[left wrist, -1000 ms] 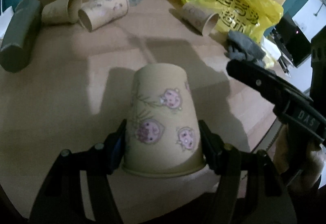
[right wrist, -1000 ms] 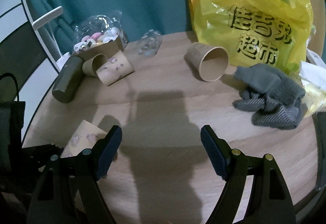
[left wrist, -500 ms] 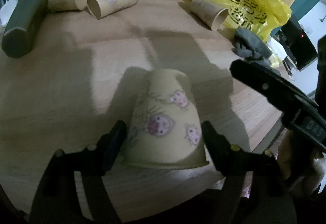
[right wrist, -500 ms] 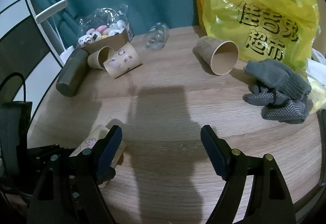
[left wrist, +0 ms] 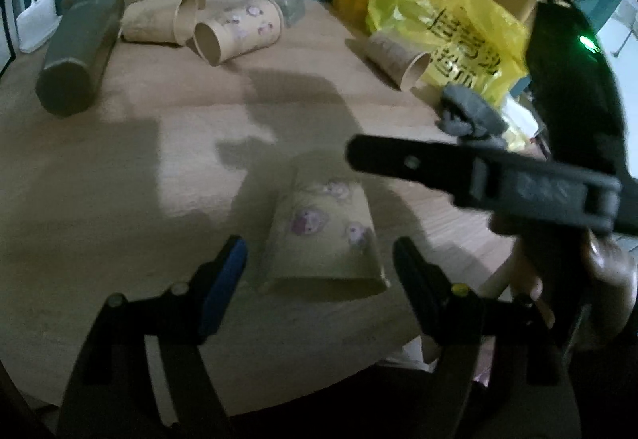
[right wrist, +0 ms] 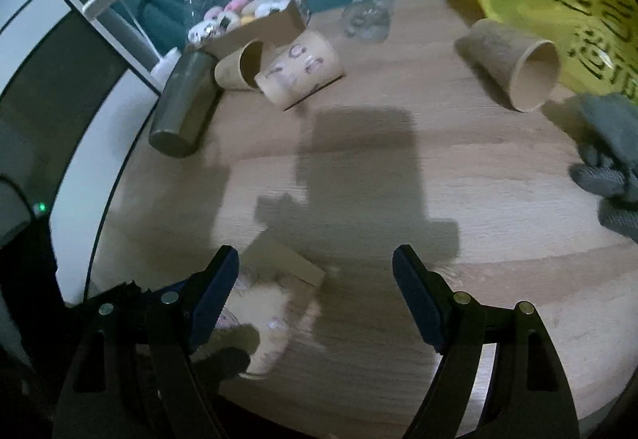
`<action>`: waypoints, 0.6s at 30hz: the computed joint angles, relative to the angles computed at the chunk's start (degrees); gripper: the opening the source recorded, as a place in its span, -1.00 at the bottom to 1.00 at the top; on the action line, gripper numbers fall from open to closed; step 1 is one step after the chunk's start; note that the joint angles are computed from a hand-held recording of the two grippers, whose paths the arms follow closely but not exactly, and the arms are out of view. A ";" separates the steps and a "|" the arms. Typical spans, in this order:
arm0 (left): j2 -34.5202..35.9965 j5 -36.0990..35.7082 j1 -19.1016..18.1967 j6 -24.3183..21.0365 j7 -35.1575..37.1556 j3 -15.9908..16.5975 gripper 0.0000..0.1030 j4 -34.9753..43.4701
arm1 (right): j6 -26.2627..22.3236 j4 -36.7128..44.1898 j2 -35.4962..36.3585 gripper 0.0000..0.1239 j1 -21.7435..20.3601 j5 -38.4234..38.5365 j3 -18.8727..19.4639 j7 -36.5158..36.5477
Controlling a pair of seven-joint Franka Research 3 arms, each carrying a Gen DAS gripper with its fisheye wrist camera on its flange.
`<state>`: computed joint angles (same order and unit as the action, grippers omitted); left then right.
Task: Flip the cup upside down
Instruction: 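Lift the pig-print cup with the left gripper toward the right gripper, then grasp the cup with the right gripper while the left gripper releases it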
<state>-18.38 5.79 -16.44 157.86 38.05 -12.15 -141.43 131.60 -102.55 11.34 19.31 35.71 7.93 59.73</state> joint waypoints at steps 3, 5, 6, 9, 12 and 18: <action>-2.81 1.09 0.96 1.19 -1.22 -0.18 0.50 -2.69 | -3.80 3.91 2.45 0.33 0.82 -3.03 -0.16 4.72; -5.17 2.80 2.23 1.36 -2.62 -0.62 0.50 -4.60 | -6.75 6.11 4.04 0.33 1.28 -4.79 -0.27 8.45; -6.88 4.39 3.52 1.09 -4.01 -1.33 0.50 -5.83 | -7.71 6.63 4.48 0.33 1.58 -5.85 -0.34 10.04; -10.32 8.46 6.22 0.76 -7.40 -2.75 0.50 -8.43 | -11.16 8.99 6.27 0.33 2.25 -8.30 -0.27 13.68; -12.24 10.17 6.96 2.07 -8.55 -1.91 0.50 -10.93 | -12.29 9.99 6.88 0.32 3.07 -10.67 -0.31 16.04; -14.13 9.02 6.47 4.82 -8.33 0.55 0.50 -14.53 | -17.20 12.50 8.40 0.25 3.66 -11.42 0.11 19.72</action>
<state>-32.51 14.80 -9.97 162.68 29.72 -11.61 -155.96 114.40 -90.05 19.74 22.97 24.29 8.03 79.45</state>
